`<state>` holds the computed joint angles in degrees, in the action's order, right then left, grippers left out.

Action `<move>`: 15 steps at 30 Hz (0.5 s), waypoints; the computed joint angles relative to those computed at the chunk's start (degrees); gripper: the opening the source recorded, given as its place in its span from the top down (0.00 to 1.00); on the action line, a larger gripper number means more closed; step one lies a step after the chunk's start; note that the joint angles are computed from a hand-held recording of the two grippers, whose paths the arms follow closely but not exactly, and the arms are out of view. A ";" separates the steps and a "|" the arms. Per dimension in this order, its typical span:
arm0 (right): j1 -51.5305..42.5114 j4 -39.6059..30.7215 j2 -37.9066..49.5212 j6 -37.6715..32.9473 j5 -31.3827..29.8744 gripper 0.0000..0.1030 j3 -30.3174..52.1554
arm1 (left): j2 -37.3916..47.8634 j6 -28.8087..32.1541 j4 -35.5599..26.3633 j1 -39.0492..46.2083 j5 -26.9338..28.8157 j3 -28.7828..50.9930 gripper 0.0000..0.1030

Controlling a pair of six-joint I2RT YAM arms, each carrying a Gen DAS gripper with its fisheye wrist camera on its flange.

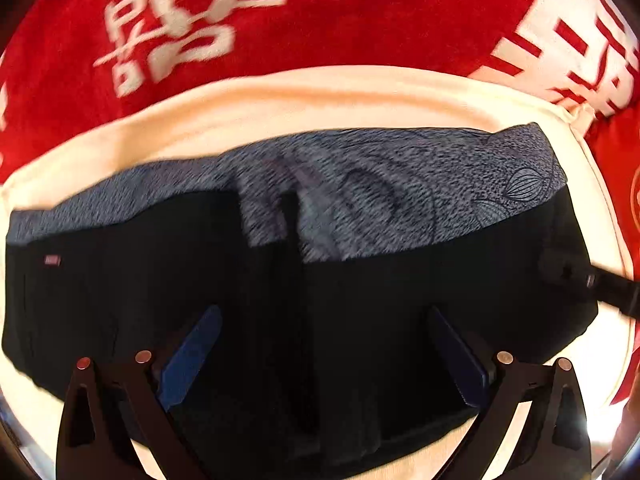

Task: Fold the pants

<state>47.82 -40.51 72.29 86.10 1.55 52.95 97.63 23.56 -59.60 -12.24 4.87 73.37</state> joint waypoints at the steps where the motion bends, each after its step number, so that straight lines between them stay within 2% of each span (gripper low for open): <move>1: 0.39 0.42 0.91 -0.36 -0.65 0.82 0.74 | -0.67 0.09 -0.84 1.33 -0.27 0.04 0.00; 3: 1.04 0.95 2.63 -0.54 -1.31 0.80 2.54 | -2.34 -0.89 -1.32 3.46 -1.29 -0.47 0.00; 5: 2.11 2.86 1.64 1.56 -0.85 0.66 2.70 | -3.94 -0.25 -2.61 6.24 -1.91 0.01 0.00; 7: 4.06 8.45 -0.77 4.96 0.31 0.56 0.43 | -6.03 1.15 -3.87 9.98 -2.19 0.45 0.00; 8: 5.25 11.20 -0.95 6.30 0.73 0.55 -0.18 | -6.85 1.80 -4.09 11.25 -2.82 0.45 0.00; 11: 8.55 23.97 1.34 11.51 -0.38 0.55 -3.21 | -8.80 3.82 -4.45 15.87 -4.49 0.23 0.00; 13: 10.45 34.60 4.06 17.69 0.22 0.55 -6.66 | -9.22 4.53 -4.71 18.14 -4.75 0.17 0.00; 15: 12.61 44.55 6.14 24.78 4.78 0.55 -10.92 | -9.81 5.85 -4.72 20.34 -4.80 -0.50 0.00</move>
<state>60.43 4.05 78.42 110.88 6.33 42.02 87.82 29.41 -64.32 8.10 0.07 72.87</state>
